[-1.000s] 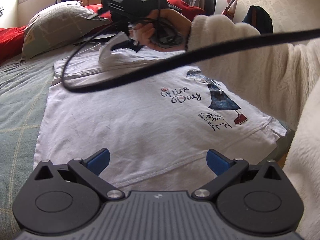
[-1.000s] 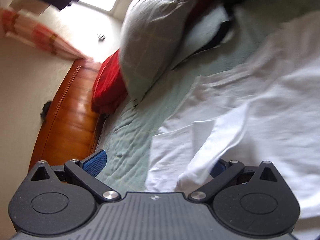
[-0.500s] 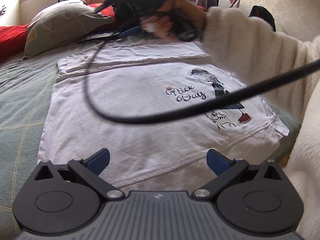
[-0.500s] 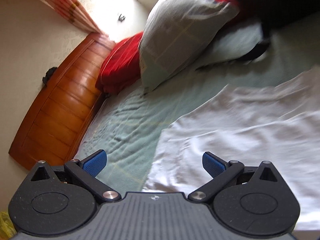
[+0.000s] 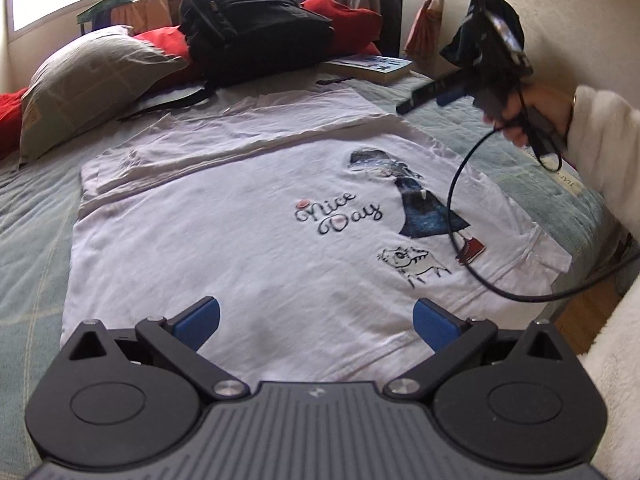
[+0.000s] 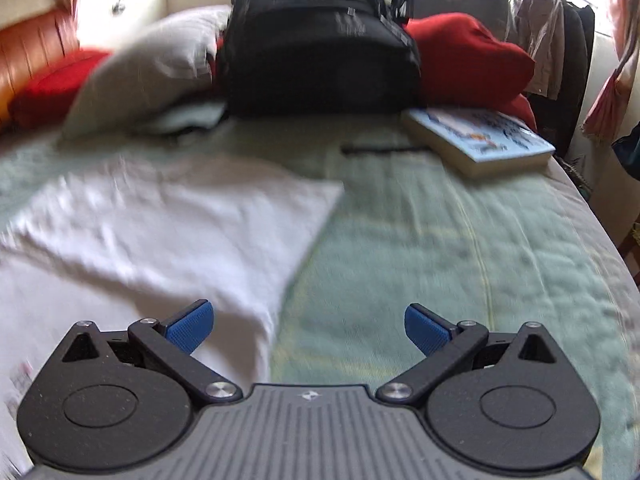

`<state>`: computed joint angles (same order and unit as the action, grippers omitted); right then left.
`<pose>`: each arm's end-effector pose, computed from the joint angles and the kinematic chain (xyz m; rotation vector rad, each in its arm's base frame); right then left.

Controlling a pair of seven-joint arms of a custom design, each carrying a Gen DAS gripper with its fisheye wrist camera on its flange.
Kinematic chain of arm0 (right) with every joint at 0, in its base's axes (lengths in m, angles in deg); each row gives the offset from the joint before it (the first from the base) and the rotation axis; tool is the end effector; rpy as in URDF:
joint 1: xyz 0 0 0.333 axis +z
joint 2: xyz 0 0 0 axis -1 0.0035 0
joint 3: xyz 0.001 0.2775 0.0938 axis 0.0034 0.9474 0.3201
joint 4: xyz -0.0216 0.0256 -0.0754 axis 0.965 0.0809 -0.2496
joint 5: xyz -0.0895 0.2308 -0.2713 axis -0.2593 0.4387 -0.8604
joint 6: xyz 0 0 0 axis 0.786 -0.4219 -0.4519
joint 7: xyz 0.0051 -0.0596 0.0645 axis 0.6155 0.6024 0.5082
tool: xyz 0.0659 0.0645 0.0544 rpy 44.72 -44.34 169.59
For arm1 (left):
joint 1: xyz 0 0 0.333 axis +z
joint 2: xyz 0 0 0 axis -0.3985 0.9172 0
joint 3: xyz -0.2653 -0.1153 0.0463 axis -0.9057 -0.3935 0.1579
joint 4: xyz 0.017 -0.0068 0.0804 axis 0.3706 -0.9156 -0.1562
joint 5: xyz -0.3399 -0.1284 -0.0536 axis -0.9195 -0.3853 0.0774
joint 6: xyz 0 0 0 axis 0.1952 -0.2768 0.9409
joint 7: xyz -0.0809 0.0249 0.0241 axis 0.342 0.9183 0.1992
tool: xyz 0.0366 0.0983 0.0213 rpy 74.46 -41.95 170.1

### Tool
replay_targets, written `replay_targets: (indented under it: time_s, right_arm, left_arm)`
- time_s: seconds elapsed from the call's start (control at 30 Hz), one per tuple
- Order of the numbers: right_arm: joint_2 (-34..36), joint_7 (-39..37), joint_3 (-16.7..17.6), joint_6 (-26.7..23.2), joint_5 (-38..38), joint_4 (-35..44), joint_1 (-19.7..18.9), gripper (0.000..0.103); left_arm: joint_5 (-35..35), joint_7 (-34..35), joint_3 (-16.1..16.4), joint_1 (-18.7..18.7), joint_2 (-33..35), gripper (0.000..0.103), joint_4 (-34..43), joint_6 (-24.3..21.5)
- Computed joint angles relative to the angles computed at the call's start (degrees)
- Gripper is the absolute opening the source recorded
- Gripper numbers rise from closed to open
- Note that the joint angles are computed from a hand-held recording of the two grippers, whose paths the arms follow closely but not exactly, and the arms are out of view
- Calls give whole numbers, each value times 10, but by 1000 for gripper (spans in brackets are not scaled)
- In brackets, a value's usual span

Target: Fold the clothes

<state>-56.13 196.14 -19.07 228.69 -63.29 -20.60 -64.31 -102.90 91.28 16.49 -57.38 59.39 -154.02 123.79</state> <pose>0.5902 0.2614 0.4704 -1.8719 1.6412 -0.6996 0.4057 -0.1671 0.4613 -1.2601 2.2753 -0.9772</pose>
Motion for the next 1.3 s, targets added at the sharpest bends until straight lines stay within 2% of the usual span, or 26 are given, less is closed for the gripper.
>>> replay_targets:
  time_s: [0.13, 0.23, 0.33, 0.43, 0.53, 0.63, 0.7, 0.73, 0.8, 0.83, 0.9, 0.97, 1.03, 1.07, 1.1, 1.17, 1.2, 1.23, 1.3]
  right_arm:
    - [18, 64, -34, 9, -105, -7, 32, 103]
    - [45, 164, -68, -23, -215, 30, 67, 103]
    - [48, 217, -73, -37, -279, 35, 64, 103]
    - [34, 226, -55, -3, -270, 9, 28, 103]
    - [25, 218, -36, 24, -223, -10, -2, 103]
    - [7, 152, -15, -10, -176, -15, -5, 103]
    - [-14, 138, -11, -27, -188, -24, 2, 103]
    - [-23, 135, -7, -20, -191, -30, 0, 103]
    - [-36, 155, -5, 30, -206, -40, -9, 103]
    - [-32, 146, 1, 60, -189, -36, -18, 103]
    - [-5, 67, 29, 109, -90, -14, -45, 103]
    - [26, -41, 88, 140, 29, 12, -90, 94]
    - [71, -147, 162, 124, 126, 58, -140, 87]
    - [89, -177, 178, 108, 150, 77, -148, 86]
    - [104, -196, 184, 92, 166, 93, -150, 86]
    - [120, -201, 167, 49, 179, 112, -134, 86]
    - [121, -203, 159, 48, 185, 107, -127, 85]
    - [117, -210, 153, 68, 191, 93, -123, 85]
    - [112, -212, 134, 78, 197, 82, -106, 85]
  left_arm:
    - [24, -27, -30, 23, 5, 102, 6, -4]
    - [41, -47, -46, 34, 3, 102, 4, -3]
    - [50, -58, -43, 32, -2, 102, -2, -1]
    - [59, -66, -39, 32, -3, 102, -5, -3]
    - [67, -69, -35, 35, -1, 102, -3, -6]
    - [81, -74, -38, 52, -1, 102, -1, -8]
    - [92, -78, -39, 66, 1, 102, 4, -12]
    - [96, -77, -37, 70, 4, 102, 9, -14]
    - [116, -83, -48, 95, 19, 102, 31, -19]
    - [129, -88, -56, 110, 30, 102, 44, -18]
    - [131, -69, -50, 111, 63, 102, 80, -1]
    - [75, -14, -17, 80, 103, 102, 130, 4]
    - [-12, 63, 13, 49, 142, 102, 183, -1]
    - [-62, 108, 24, 37, 163, 102, 212, -7]
    - [-107, 153, 28, 33, 186, 102, 240, -11]
    - [-186, 236, 21, 43, 232, 102, 299, -22]
    - [-230, 278, 11, 54, 258, 102, 334, -30]
    - [-274, 308, 0, 71, 289, 102, 374, -52]
    - [-330, 334, -24, 108, 351, 102, 458, -101]
